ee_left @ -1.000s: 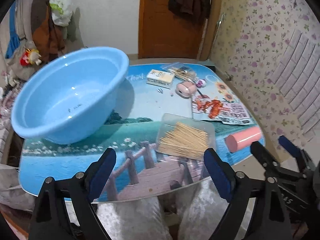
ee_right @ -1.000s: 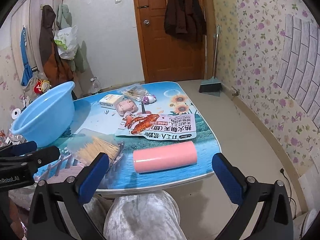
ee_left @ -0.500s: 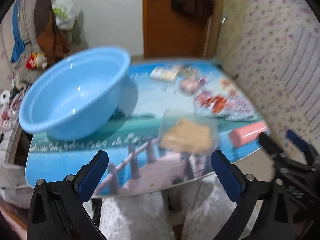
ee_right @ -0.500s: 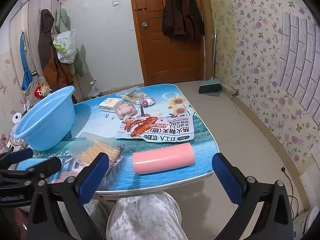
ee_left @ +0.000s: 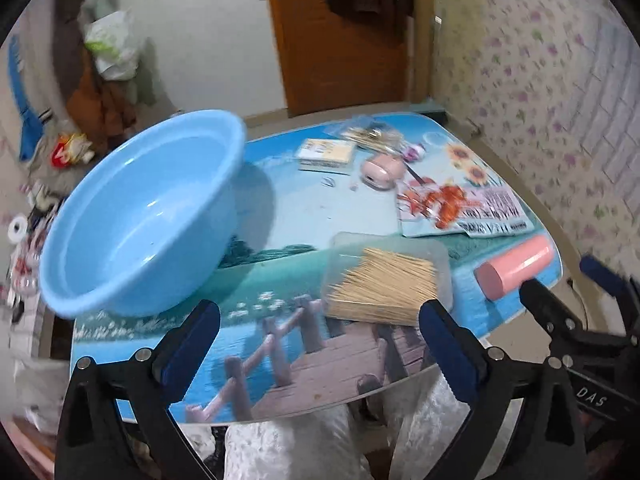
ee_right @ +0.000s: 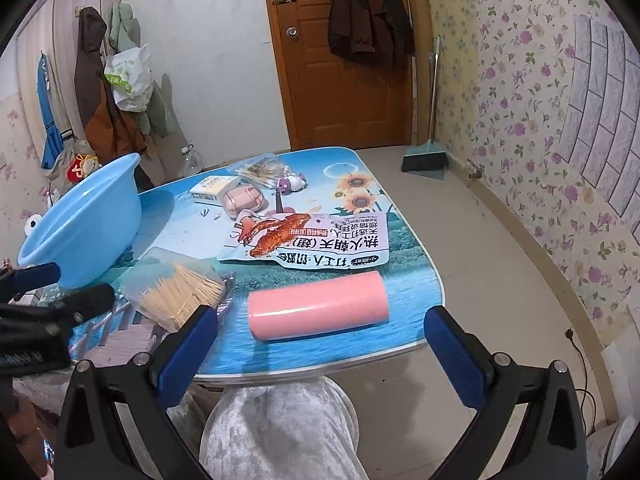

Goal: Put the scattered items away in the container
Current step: 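Move the right tool toward the pink cylinder while the left tool approaches the toothpick box, then close the right tool on the pink cylinder while the left tool grasps the clear toothpick box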

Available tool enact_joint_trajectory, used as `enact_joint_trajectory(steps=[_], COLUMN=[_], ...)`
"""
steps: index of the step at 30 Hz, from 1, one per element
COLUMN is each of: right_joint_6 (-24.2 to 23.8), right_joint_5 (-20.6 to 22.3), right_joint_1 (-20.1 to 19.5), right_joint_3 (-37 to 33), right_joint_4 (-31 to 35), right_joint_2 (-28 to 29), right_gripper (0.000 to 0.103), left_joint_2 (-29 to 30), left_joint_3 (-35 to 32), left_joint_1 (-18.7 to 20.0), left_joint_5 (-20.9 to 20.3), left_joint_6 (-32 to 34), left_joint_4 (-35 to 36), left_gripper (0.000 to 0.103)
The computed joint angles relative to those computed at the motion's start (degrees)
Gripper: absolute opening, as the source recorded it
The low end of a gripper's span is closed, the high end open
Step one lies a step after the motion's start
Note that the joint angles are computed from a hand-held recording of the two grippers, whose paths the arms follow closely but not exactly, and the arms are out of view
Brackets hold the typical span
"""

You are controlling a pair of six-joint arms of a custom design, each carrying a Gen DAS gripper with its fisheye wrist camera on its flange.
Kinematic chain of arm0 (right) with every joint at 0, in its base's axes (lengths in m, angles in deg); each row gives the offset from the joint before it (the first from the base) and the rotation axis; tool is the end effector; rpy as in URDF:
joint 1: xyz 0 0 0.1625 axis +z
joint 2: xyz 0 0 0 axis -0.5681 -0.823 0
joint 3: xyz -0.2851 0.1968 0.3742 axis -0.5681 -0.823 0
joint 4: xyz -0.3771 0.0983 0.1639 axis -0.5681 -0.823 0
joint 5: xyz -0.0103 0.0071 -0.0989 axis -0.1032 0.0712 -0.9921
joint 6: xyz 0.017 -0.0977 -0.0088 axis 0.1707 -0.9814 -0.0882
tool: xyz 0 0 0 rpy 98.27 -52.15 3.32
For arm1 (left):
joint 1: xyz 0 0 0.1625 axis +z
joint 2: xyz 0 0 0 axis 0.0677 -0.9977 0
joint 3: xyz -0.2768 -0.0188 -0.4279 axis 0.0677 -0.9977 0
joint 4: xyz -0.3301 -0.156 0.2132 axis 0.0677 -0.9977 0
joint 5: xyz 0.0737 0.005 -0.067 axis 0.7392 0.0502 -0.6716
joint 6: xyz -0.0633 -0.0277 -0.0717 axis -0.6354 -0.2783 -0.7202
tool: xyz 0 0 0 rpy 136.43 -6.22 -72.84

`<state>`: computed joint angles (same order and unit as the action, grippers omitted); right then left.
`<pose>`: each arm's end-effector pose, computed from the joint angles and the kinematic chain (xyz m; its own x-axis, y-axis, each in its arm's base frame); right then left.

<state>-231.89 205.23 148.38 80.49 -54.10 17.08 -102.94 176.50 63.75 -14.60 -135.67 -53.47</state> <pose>0.2469 -0.4628 -0.0662 -0.6321 0.6121 0.4751 -0.1766 0.4832 -0.8575 -0.0602 -0.6200 0.1442 -0.4671 0.6703 -0.5766 0.8279 0.5605 -0.0191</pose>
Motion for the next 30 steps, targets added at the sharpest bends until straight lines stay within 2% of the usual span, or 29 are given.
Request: enact_joint_trajectory(steps=[4,5,11,16,21,25,28,30], right_joint_6=[-0.3,0.1,2.1,1.3,-1.0,-1.1,-4.7,-4.7], right_joint_5=[-0.7,-1.0,-2.3,-3.8,-5.9,-9.6,-8.5,-8.7], right_joint_1=[-0.7,-0.9,-2.4,-3.7,-4.4,-5.0,-4.6,-5.0], right_joint_3=[0.0,-0.1,-0.2,0.7,2.4,3.2,2.6,1.9], right_joint_4=[0.3,1.0,2.9,2.4,-1.0,-0.7,-2.4,-1.5], right_joint_2=[0.0,0.0,-0.1,-0.6,-1.6,-2.1,-1.5,-1.1], right_gripper=[0.103,0.103,0.103,0.103,0.103,0.103,0.103,0.103], left_joint_2=[1.1,1.4,2.9,4.8,5.8,5.8,5.5,5.7], left_joint_3=[-2.0,-2.2,-3.0,-4.7,-6.4,-7.5,-7.7,-8.0], left_joint_1=[1.5,1.5,1.1,1.4,1.9,2.2,2.5,2.5], left_joint_5=[7.4,7.7,6.2,6.5,7.8,8.4,8.4,8.2], left_joint_6=[-0.3,-0.5,-0.7,-0.9,-1.5,-0.2,0.9,0.9], left_joint_4=[4.2,4.5,3.7,5.1,7.3,8.2,7.9,8.1], left_gripper=[0.101,0.101,0.101,0.101,0.103,0.103,0.103,0.103])
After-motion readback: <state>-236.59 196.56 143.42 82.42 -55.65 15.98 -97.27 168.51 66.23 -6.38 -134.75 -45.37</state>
